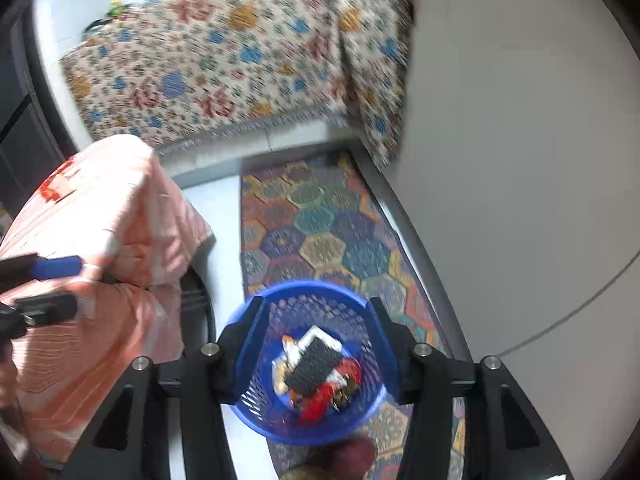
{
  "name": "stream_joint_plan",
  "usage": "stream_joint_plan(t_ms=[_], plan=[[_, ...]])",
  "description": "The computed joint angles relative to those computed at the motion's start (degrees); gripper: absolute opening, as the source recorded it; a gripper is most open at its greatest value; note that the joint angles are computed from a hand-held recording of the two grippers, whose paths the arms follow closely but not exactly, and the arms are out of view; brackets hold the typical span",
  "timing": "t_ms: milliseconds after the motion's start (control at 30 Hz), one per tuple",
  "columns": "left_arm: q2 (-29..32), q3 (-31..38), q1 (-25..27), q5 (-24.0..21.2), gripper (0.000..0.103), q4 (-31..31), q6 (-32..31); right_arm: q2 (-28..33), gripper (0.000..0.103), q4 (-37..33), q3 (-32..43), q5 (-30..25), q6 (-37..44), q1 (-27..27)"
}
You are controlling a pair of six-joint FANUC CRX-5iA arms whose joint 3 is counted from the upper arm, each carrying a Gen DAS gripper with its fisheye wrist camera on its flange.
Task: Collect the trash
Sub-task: 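Move both tools back over the table toward the red bag and white wrapper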
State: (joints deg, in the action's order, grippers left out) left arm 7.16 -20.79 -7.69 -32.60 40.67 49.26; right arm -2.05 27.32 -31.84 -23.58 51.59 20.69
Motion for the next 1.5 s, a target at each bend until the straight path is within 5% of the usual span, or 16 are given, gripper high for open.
stream_joint_plan(t_ms=[200,333,467,667,767,967,1500], plan=[[-5.9,-2.9,12.3,-0.5,0.085,-15.1,8.8,-1.4,0.056,7.6,-1.5,2.6,-5.5,8.1],[-5.4,-2.5,19.9,-0.8,0.085,-20.1,11.9,0.6,0.057,3.1,2.9,0.2,0.6,16.4],[-3.7,-2.7,24.5,1.1,0.086,-18.6,7.9,5.6,0.060,-6.1,10.5,-2.8,8.2,22.9],[0.6,-0.7,26.7,3.4,0.103,-14.3,-1.9,15.3,0.060,-11.9,20.0,-7.1,10.9,27.8],[3.4,1.1,28.1,3.3,0.103,-10.1,-7.5,20.0,0.063,-11.2,23.8,-8.2,9.5,29.3],[11.5,10.5,29.1,-1.1,0.103,-6.5,-15.1,21.9,0.074,3.1,20.5,-2.6,-2.4,30.1],[25.5,30.4,27.5,-10.1,0.099,-6.1,-20.4,23.0,0.076,4.7,21.0,-2.2,-3.8,29.9]])
